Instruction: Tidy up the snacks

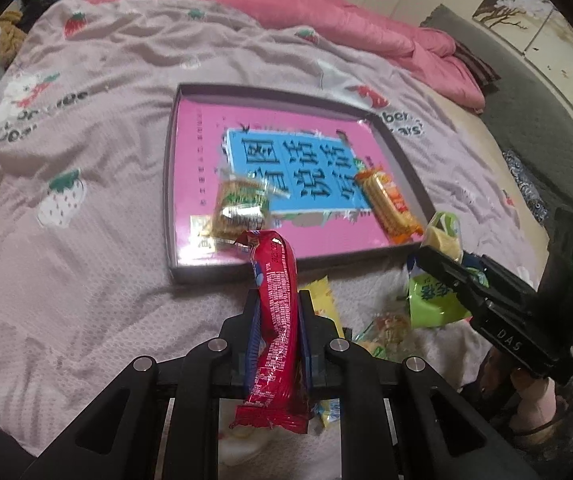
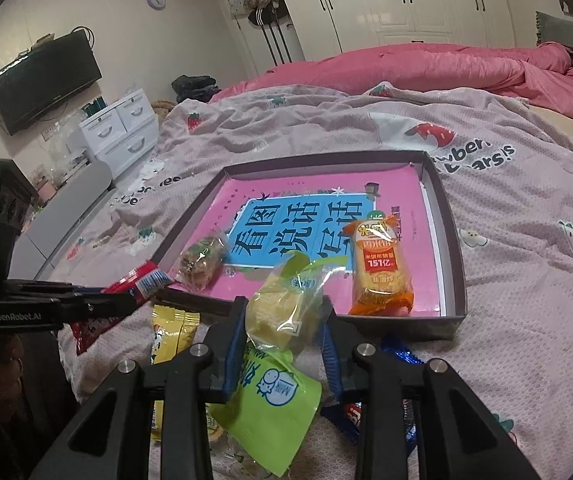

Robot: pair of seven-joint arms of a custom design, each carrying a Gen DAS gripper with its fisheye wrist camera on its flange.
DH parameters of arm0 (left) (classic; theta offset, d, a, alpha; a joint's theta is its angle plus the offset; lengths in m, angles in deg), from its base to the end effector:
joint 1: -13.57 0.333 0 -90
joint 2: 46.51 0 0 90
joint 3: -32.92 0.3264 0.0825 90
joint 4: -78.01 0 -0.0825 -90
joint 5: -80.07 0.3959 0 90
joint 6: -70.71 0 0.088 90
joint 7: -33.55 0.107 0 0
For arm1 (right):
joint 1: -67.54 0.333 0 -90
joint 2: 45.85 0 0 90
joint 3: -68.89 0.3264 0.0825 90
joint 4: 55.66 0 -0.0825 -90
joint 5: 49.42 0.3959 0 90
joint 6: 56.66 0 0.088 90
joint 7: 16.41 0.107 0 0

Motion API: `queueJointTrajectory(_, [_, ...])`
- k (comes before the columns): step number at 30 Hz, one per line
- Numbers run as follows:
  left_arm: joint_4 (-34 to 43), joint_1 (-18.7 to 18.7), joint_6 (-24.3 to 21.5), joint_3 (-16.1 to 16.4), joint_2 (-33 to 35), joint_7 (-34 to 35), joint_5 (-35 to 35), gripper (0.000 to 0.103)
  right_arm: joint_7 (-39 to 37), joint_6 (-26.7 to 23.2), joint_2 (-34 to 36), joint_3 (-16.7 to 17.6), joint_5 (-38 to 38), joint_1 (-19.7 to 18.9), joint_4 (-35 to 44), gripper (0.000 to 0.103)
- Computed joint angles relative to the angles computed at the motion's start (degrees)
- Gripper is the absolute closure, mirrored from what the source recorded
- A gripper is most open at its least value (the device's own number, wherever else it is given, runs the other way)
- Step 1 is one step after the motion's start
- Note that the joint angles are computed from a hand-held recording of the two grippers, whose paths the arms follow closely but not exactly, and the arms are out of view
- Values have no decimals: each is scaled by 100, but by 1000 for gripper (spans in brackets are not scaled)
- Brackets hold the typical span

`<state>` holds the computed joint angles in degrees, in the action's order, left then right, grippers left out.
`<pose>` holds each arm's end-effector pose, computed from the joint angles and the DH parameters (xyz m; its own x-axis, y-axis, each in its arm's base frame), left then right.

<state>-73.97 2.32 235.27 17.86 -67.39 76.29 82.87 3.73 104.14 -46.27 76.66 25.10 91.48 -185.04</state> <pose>0.3989 -0.2014 0.4227 0.2187 -0.9269 0.3049 -0.8202 -0.3439 -0.4571 0.4912 0.2493 0.4034 0.6509 -0.7106 -0.2672 -0.6380 -0.3212 -0.6999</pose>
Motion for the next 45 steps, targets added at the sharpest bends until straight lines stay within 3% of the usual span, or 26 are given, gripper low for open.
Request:
queueJointTrajectory(6, [-13, 116, 144, -101, -135, -154, 120, 86, -284, -40, -68, -21, 328, -9, 13, 69])
queueJointTrajectory(19, [212, 848, 627, -629, -25, -912, 1004, 86, -994, 141, -56, -89, 1339, -91, 275, 69])
queueJointTrajectory(23, [423, 1226, 596, -904, 138, -1267, 1487, 86, -1157, 251, 8, -83, 1547, -127, 394, 69])
queueJointTrajectory(32, [763, 1679, 631, -1164, 476, -2160, 2604, 86, -1503, 331, 95, -69, 1950, -183, 584, 69])
queueJointTrajectory(38, [1007, 1831, 701, -1195, 812, -2916, 3473, 86, -1639, 395, 146, -49, 2056, -179, 657, 69])
queueJointTrajectory(45, [1448, 1751, 621, -1025, 1331, -3640, 4458, 86, -1679, 540, 263, -27, 2047, -155, 770, 69])
